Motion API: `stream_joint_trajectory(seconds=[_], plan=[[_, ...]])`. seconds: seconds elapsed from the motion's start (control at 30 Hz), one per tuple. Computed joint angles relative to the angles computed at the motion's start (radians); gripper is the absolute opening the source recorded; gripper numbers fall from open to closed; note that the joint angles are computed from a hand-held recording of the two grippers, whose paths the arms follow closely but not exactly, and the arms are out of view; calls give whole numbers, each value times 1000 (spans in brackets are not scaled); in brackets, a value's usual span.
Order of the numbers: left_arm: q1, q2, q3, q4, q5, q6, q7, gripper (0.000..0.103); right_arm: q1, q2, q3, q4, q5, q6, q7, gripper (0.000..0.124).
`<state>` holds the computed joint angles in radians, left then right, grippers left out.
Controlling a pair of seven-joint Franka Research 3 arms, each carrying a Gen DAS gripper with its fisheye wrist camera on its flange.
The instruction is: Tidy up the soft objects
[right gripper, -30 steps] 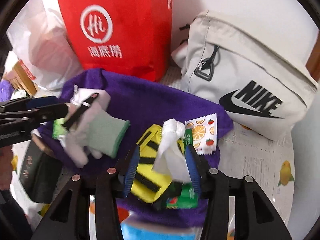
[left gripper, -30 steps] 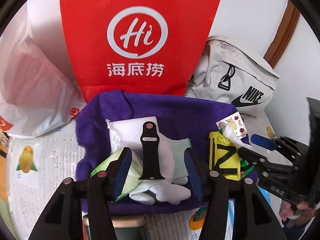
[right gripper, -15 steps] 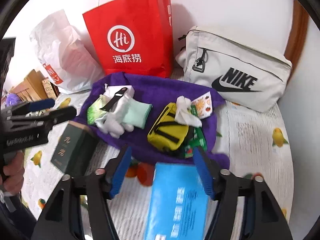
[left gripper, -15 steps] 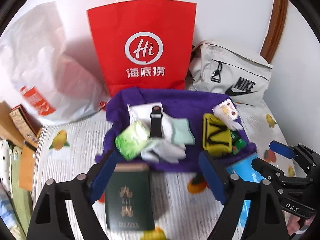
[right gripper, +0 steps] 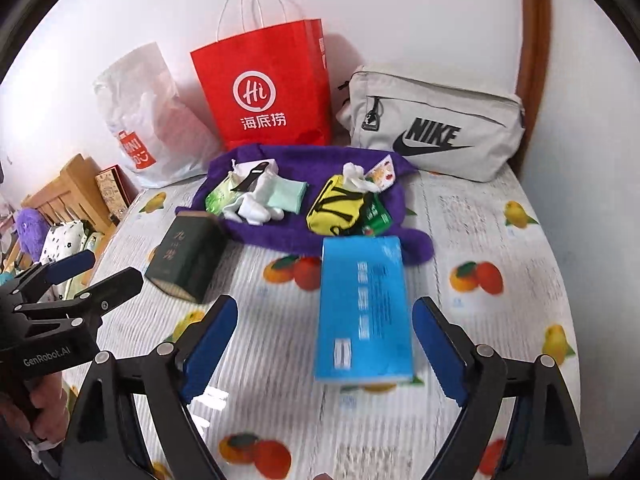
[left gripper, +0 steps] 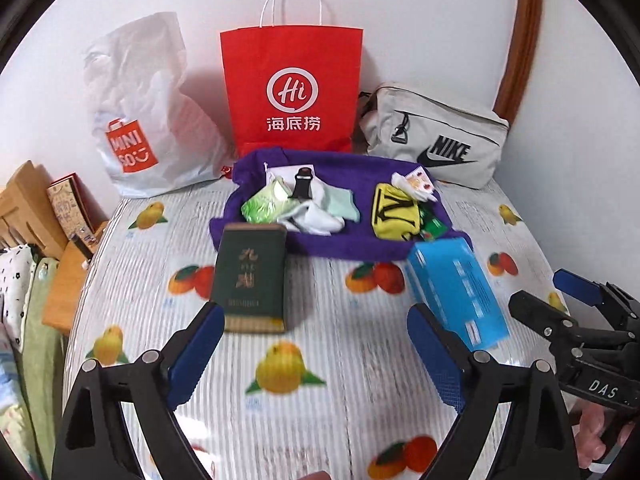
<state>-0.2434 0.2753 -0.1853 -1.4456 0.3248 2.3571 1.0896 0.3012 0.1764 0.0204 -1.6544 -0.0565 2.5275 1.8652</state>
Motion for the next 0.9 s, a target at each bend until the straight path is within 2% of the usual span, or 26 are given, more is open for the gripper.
stream_joint_trajectory(seconds=[0.13, 0.37, 0.57, 0.9], plan=[[-2, -106, -6, -139, 20, 55, -36, 93, 1, -108, 9, -140, -12, 65, 31, 89], [9, -257, -24, -325, 29, 138, -72, 93, -16, -229, 50, -278, -50, 128, 62, 89], [14, -326, -36, -401, 53, 148, -105, 93, -35, -306, 80, -369, -42, 165, 64, 89], [29, -394, -45, -468, 83, 162, -160, 93, -65, -372, 111, -442, -43, 189, 69, 90]])
